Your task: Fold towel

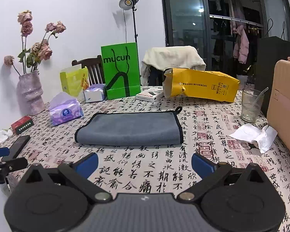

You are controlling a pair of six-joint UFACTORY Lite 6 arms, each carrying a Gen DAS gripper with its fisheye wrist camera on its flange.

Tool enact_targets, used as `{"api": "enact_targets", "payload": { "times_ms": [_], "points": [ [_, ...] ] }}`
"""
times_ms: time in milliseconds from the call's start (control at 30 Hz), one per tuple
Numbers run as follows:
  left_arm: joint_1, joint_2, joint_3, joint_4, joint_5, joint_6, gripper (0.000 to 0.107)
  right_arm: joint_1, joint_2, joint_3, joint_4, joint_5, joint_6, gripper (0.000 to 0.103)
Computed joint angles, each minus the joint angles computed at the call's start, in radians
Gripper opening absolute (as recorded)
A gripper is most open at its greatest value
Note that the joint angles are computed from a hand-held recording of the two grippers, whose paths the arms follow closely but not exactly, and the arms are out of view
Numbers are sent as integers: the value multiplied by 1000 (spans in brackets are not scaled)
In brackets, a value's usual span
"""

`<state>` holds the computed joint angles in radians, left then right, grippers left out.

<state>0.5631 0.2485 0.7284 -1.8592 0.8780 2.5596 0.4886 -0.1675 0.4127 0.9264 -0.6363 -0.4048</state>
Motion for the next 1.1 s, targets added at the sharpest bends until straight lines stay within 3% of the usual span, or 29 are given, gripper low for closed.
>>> {"api": "enact_targets", "payload": {
  "times_ms": [433,1100],
  "points": [
    [142,-67,-118,104,101,50,103,309,-62,-117,260,-190,-23,103],
    [375,-127,-290,250,228,203,103,762,93,-159,551,-448,149,103]
  ]
}}
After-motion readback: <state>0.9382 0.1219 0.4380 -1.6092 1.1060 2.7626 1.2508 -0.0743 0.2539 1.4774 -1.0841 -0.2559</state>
